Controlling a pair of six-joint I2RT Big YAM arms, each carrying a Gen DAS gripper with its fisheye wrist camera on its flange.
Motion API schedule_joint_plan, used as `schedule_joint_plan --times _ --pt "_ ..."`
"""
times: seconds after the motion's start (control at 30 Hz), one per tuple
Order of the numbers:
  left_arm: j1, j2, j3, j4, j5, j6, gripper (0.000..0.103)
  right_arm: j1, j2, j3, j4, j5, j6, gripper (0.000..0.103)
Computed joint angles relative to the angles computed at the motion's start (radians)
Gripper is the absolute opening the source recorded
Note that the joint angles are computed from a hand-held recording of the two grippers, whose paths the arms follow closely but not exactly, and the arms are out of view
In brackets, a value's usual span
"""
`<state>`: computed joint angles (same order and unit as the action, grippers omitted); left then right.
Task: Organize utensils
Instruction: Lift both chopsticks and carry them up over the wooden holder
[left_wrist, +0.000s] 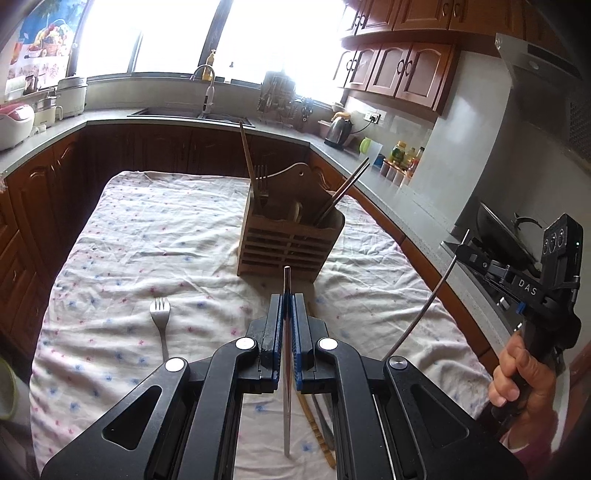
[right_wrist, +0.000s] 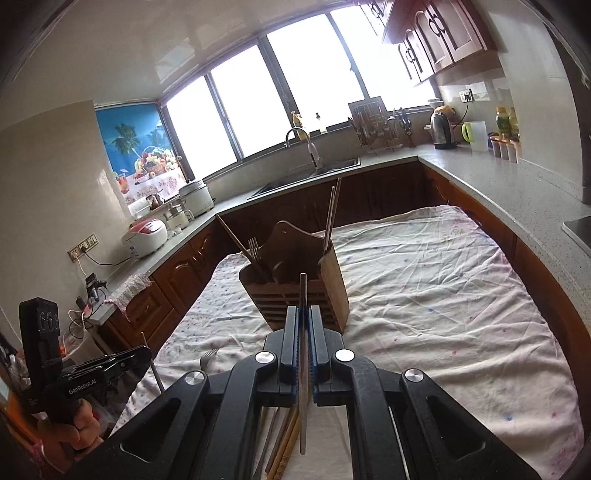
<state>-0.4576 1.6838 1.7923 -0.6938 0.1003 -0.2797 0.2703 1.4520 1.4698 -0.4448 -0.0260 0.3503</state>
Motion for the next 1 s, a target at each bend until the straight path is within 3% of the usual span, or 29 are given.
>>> schedule_joint_plan --times 0.2,0.57,1.0 --pt "0.006 -0.025 -0.026 0.052 -0.006 -0.014 0.004 -0.001 -0.02 -0.01 0.02 0.011 -0.001 0.005" --pt "0.016 -0.019 -0.007 0.072 -0.01 -0.022 0.004 -0.005 -0.022 -0.015 0.039 0.017 0.003 0.005" --pt "0.031 0.055 0.14 0.084 -0.014 -0.016 0.004 -0.016 0.033 0.063 0.054 0.023 0.003 0.005"
